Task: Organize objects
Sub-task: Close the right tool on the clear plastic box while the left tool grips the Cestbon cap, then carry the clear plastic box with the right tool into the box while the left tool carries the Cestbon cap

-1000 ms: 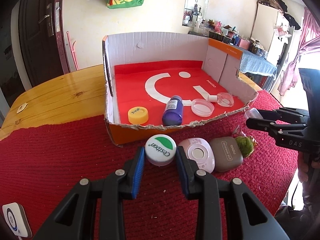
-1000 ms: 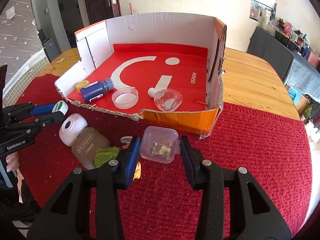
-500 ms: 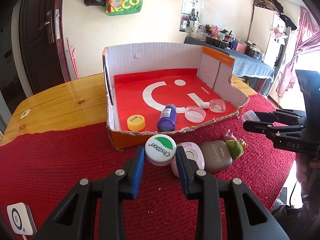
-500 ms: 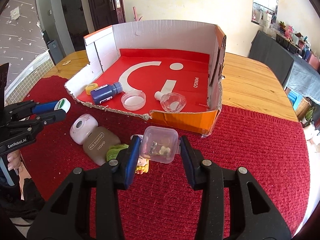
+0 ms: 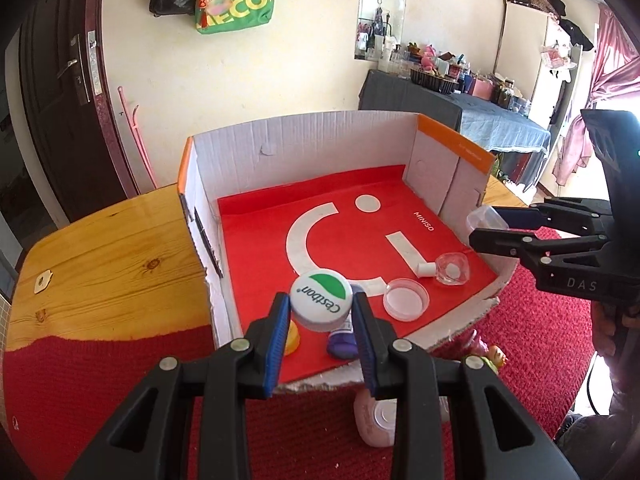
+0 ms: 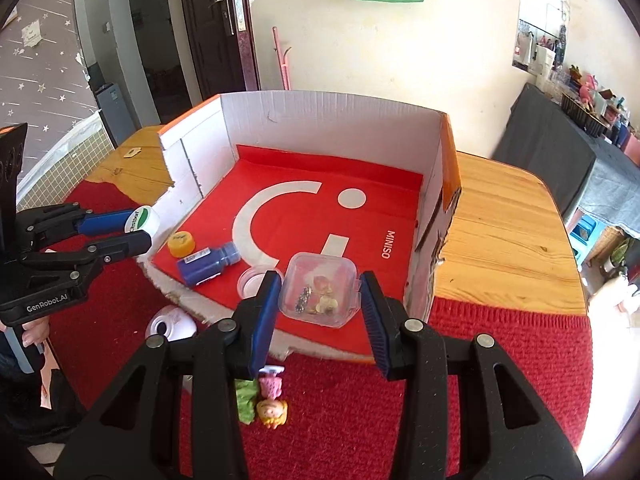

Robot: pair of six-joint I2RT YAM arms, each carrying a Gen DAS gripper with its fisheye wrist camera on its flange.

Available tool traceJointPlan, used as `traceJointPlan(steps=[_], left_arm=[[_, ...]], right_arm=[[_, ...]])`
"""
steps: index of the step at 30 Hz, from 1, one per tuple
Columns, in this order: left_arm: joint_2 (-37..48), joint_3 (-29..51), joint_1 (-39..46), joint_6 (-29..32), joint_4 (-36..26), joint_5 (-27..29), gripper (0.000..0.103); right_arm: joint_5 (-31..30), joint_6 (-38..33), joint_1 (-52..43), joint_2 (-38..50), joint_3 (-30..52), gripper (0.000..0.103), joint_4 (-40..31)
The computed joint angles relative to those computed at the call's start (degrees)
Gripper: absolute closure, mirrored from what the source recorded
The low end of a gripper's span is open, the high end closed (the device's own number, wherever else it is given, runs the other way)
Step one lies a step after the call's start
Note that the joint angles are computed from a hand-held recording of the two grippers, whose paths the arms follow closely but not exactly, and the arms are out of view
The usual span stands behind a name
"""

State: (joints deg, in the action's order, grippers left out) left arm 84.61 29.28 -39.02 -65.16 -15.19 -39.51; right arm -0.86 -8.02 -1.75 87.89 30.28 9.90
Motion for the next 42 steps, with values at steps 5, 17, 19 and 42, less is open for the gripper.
traceJointPlan(steps=[5, 17, 19, 42], left_arm=[[4.1, -0.2, 10.1, 10.6, 7.7, 7.8, 0.070], [11.5, 0.4, 19.5, 18.3, 15.2, 18.1, 0.070], [11.8, 0.7, 19.5, 18.7, 15.1, 18.2, 0.070], [14.5, 3.0, 20.3, 19.6, 12.6, 19.1, 0.070]], right_arm=[[0.9, -0.5, -1.0, 12.6, 11.7, 0.064, -4.7], [5.6, 1.4, -1.3, 25.9, 25.3, 0.064, -13.1], [5.7, 1.5, -1.4, 26.1, 25.7, 0.064, -13.5], [10.8, 6.1, 2.1, 25.2, 26.0, 0.063, -16.7]])
